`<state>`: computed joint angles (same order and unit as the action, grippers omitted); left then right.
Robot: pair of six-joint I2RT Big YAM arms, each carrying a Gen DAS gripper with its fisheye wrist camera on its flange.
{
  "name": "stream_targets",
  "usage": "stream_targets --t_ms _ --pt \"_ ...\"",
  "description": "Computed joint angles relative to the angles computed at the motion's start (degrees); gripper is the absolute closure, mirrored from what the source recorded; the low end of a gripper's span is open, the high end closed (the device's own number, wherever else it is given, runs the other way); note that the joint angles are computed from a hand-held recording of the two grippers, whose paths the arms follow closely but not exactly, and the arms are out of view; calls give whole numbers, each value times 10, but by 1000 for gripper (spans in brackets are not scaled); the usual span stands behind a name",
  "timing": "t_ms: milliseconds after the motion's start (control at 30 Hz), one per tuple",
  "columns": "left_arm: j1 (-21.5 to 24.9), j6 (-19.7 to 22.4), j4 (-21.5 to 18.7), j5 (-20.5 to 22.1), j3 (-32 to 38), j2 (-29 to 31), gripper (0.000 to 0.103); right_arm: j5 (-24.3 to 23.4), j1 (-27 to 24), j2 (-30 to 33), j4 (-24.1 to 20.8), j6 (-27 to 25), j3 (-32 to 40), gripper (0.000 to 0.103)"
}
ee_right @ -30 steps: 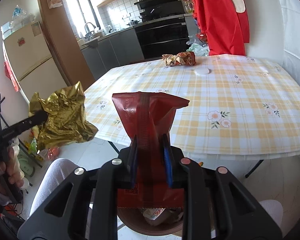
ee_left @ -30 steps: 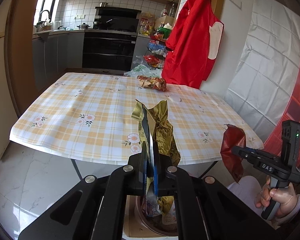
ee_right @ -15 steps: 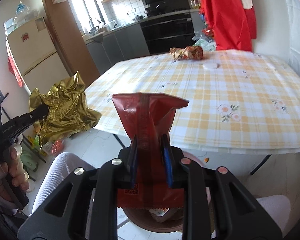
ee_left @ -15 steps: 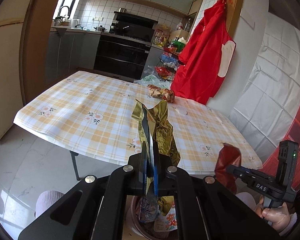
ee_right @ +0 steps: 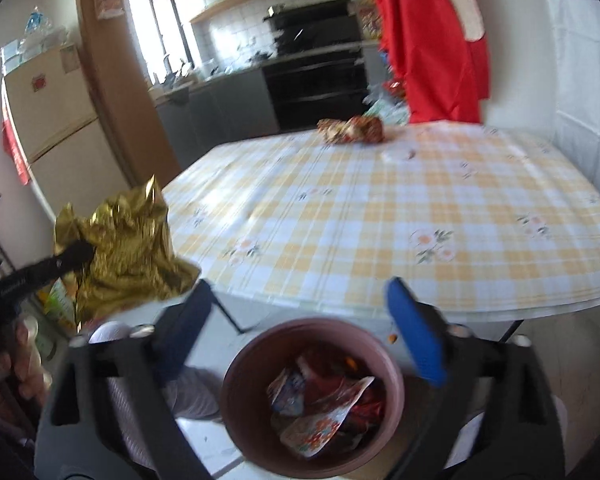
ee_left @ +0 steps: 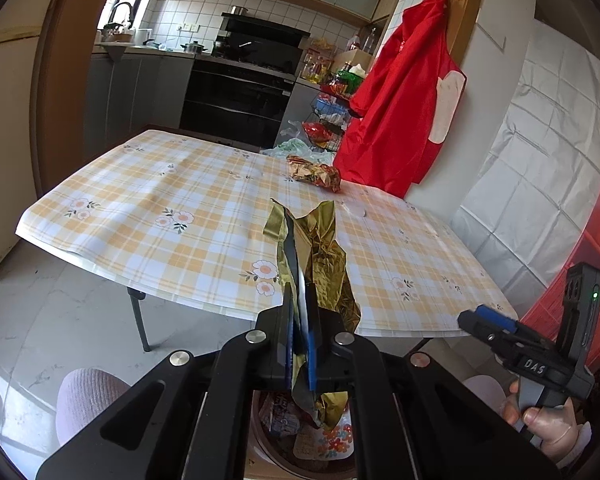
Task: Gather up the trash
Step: 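Lower the red snack bag and gold wrapper over the pink bin and open both grippers, then grasp the white round plastic lid with the right gripper while the left gripper grasps the brown paper bag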
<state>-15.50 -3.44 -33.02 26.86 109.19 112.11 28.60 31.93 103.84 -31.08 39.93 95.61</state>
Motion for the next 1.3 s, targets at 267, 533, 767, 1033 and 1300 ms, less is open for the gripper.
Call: stream_targets --t_ms 267,533,767,1033,1300 --pt "-11 23 -24 9 -4 1 97 42 -8 -28 15 67 -44 6" --pt "-25 52 -48 17 4 9 97 57 -11 -39 12 102 -63 6" --pt "-34 77 -80 45 29 26 87 48 -13 -41 14 109 -70 6" --pt "-28 37 -54 26 20 27 17 43 -12 -41 6 120 -71 6" --pt "-27 27 -75 -11 33 39 6 36 -14 -38 0 129 -71 6"
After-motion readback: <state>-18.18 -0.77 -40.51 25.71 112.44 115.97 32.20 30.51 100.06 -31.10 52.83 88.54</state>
